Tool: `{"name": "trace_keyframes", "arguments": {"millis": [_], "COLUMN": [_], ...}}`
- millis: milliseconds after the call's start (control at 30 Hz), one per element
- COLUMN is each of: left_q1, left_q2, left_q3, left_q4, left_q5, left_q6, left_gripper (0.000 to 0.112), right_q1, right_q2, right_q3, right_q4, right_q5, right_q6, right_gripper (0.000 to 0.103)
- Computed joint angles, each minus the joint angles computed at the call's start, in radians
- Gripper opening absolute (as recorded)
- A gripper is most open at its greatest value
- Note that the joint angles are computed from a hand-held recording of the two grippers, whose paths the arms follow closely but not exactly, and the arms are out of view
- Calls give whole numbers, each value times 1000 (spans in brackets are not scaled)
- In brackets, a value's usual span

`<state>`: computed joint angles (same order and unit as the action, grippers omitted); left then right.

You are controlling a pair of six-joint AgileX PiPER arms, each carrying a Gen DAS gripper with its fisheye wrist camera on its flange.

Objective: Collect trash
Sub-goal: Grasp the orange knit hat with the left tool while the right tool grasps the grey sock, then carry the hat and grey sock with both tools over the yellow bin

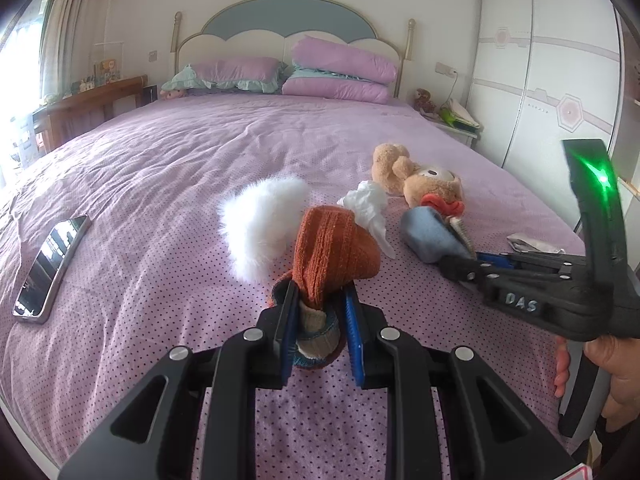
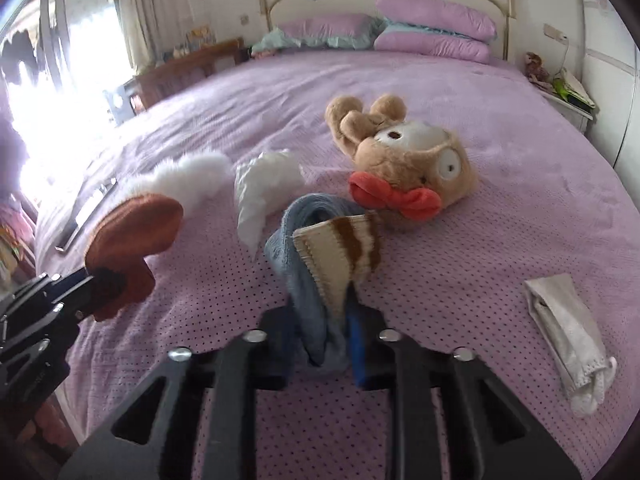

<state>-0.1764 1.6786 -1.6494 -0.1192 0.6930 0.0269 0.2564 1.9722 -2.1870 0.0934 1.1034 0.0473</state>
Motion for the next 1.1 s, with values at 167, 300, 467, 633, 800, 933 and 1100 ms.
{"name": "trace_keyframes", "arguments": {"millis": [167,300,467,633,800,933,1100], "left_q1": [-24,-60,-127,-216,-303,-380,-463], "left_q2": [-26,-51,-89,-120,-138,-146,-140], "left_q3": [16,30,62,103,127,142,140], "left_q4": [-1,5,21,52,57,67,48], "left_q5": [-3,-5,-11,-16,-17,-25,-22], "left_q6": [3,6,-7,-37,-45,-58,-58], "left_gripper": [22,22,22,22,22,22,22], "right_q1": [-27,-31,-77,-165,-263,-358,-500], "right_q2": [-197,-320,-444,-561,-686,-789,-899], "right_q3": [286,420,534,652,774,850,923], "right_q4": [71,72,126,176,241,298,379], "right_q5": [-166,-204,-193,-190,-175,-150,-103], "right_q6": [-86,-134,-171,-214,-277,-340,-438], "right_gripper": [18,18,18,18,18,18,18]}}
